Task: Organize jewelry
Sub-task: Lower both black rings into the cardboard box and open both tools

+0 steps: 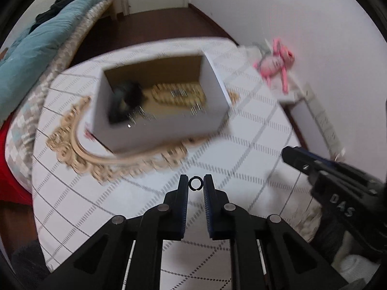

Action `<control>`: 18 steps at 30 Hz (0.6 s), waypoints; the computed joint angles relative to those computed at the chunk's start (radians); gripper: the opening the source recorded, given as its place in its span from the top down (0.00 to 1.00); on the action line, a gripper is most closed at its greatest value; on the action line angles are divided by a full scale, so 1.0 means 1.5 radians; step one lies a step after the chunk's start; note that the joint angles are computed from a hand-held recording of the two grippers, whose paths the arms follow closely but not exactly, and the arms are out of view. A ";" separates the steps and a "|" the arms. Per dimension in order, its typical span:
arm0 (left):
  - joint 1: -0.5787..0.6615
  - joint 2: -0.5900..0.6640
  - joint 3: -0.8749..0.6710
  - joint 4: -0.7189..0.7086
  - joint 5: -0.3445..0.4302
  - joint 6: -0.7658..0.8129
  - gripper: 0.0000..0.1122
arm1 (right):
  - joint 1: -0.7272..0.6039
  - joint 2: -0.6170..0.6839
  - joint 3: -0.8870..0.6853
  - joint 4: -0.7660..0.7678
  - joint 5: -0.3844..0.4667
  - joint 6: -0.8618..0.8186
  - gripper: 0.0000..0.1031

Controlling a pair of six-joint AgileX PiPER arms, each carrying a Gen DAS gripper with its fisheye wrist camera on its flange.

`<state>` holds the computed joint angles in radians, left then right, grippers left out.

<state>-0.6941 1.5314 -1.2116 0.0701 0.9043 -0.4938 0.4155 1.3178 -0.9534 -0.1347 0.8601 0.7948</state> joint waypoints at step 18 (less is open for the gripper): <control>0.235 0.246 -0.359 -0.116 0.179 0.176 0.80 | -0.093 0.437 -0.527 0.211 0.163 -0.269 0.84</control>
<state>-0.3419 1.8998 -1.7503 -0.1036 1.1725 -0.2297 0.2756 1.9734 -1.7444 0.1816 1.1043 0.3915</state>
